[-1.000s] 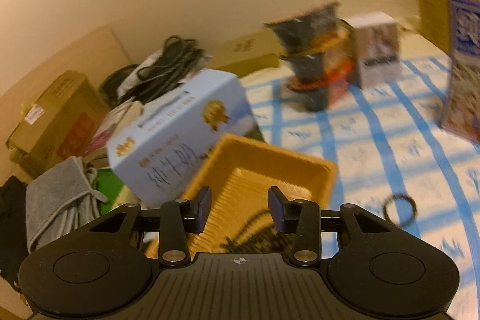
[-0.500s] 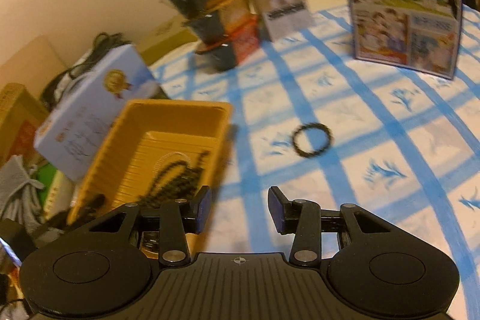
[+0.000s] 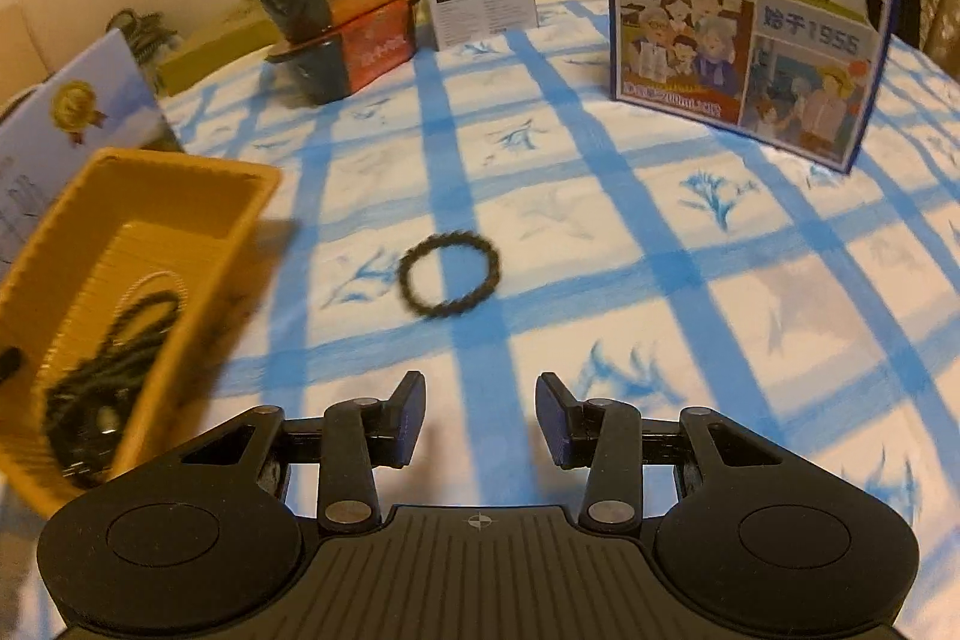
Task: Organize jewelry
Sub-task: 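Move the right tool to the bead bracelet and grasp it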
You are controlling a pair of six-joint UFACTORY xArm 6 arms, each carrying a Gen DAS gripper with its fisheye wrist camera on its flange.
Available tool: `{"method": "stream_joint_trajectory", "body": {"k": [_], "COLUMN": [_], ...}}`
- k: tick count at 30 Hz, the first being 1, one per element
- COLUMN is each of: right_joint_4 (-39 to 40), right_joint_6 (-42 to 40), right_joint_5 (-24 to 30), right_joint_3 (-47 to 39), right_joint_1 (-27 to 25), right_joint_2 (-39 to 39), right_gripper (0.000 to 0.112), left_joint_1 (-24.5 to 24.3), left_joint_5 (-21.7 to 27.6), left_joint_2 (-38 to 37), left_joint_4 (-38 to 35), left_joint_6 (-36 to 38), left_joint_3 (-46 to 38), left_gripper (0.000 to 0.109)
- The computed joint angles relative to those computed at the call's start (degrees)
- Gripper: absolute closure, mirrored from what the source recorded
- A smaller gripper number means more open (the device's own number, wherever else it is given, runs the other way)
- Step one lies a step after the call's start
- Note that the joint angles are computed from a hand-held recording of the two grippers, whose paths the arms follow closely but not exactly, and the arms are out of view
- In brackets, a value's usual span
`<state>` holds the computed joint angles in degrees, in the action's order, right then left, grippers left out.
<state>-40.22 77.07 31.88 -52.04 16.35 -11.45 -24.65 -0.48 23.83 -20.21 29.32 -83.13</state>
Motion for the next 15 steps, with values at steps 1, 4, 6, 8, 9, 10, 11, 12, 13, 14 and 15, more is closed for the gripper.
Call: {"method": "stream_joint_trajectory", "body": {"k": [1, 4, 6, 8, 9, 10, 11, 12, 13, 14, 15], "right_joint_4": [-0.83, -3.87, -6.00, -6.85, -6.72, -6.77, -7.25, -8.32, -10.10, -10.08, -9.52], "right_joint_6": [-0.20, -0.57, -0.23, -0.74, -1.33, -1.55, -1.33, -0.57, 0.87, 0.73, -0.03], "right_joint_5": [-0.47, -2.52, -3.27, -4.18, -4.68, -4.82, -5.08, -5.57, -6.20, -6.31, -5.70], "right_joint_3": [-0.33, -2.05, -3.72, -5.52, -6.38, -7.13, -7.78, -8.22, -8.65, -9.21, -9.93], "right_joint_1": [-0.76, -3.02, -4.24, -5.36, -5.83, -6.12, -6.37, -6.64, -6.87, -6.92, -6.70], "right_joint_2": [0.76, 3.87, 6.27, 8.84, 10.17, 11.25, 12.29, 13.10, 13.85, 14.62, 15.39], "right_gripper": [0.070, 0.070, 0.071, 0.075, 0.078, 0.083, 0.085, 0.085, 0.085, 0.085, 0.086], "left_joint_1": [0.03, 0.13, 0.16, 0.20, 0.25, 0.29, 0.32, 0.34, 0.37, 0.37, 0.40], "left_joint_5": [0.12, 0.26, 0.42, 0.67, 0.96, 1.29, 1.70, 1.91, 2.04, 2.05, 2.17], "left_joint_2": [0.02, 0.13, 0.20, 0.30, 0.33, 0.40, 0.46, 0.51, 0.52, 0.47, 0.44], "left_joint_4": [0.14, 1.34, 1.45, 1.40, 1.30, 1.20, 0.86, 0.78, 0.95, 1.08, 1.30], "left_joint_6": [0.03, -0.75, -0.74, -0.52, -0.53, -0.60, -0.40, -0.30, -0.24, -0.16, -0.24], "left_joint_3": [-0.07, -0.23, -0.35, -0.58, -0.73, -0.93, -1.21, -1.36, -1.43, -1.37, -1.40], "left_gripper": [0.094, 0.094, 0.094, 0.094, 0.094, 0.094, 0.094, 0.094, 0.094, 0.094, 0.094]}}
